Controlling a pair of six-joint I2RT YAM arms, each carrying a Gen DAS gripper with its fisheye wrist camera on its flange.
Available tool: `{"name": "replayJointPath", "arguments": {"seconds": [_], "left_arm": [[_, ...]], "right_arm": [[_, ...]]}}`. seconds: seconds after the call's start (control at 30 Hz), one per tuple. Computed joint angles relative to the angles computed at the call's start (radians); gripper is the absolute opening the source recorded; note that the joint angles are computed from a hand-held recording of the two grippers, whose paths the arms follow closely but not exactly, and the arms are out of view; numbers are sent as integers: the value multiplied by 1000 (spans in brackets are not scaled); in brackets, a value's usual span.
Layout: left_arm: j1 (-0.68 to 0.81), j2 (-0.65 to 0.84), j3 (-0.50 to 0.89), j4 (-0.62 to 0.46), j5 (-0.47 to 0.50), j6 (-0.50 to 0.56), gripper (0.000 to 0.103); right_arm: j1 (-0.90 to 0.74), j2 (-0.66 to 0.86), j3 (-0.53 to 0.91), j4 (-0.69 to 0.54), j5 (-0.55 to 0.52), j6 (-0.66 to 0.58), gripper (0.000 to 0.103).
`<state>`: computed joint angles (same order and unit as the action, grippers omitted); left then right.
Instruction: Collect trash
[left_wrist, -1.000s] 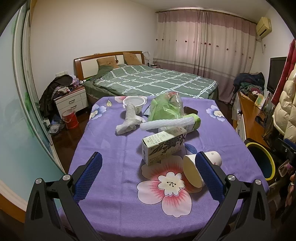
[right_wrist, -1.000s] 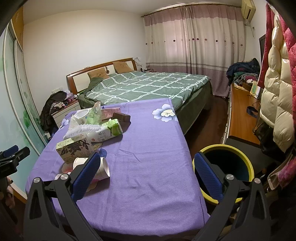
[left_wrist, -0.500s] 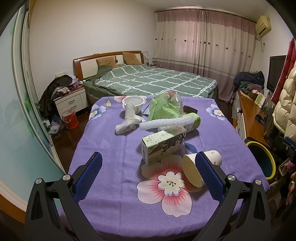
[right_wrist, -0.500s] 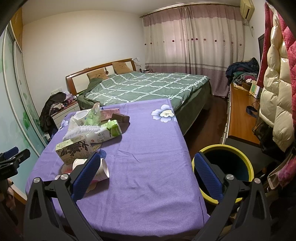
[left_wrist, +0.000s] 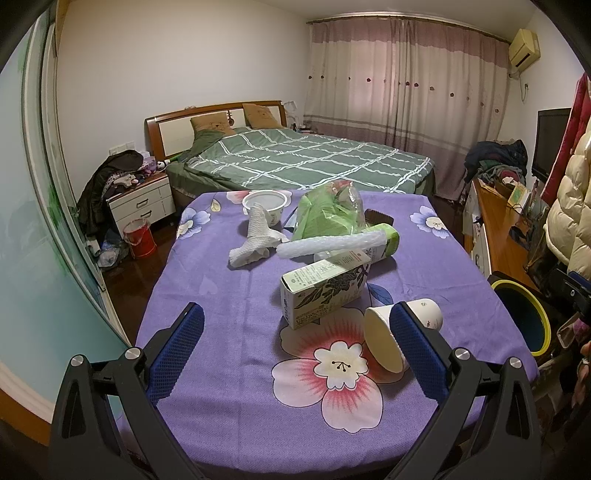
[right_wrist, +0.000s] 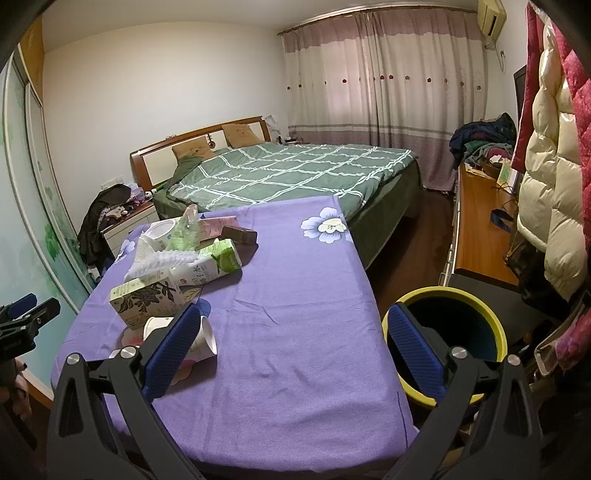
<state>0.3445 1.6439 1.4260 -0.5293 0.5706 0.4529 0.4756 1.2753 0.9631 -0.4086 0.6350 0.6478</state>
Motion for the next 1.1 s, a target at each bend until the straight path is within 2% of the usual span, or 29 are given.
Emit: {"name": "replayJointPath", "arguments": {"seconds": [0.4, 0.6, 0.83, 1.1], "left_arm": [[-5, 24, 4, 33, -24, -8, 99], [-16, 113, 109, 11, -57, -16, 99], [-20, 212, 215, 2, -99, -23, 99], [-34, 337, 360, -27, -149, -50, 99]], "right_arm": [[-17, 69, 25, 47, -37, -22, 97], [-65, 198, 118, 96, -119, -74, 97], [-92, 404, 304, 145, -231, -141, 97], [-86, 693, 651, 71, -340, -205, 97]]}}
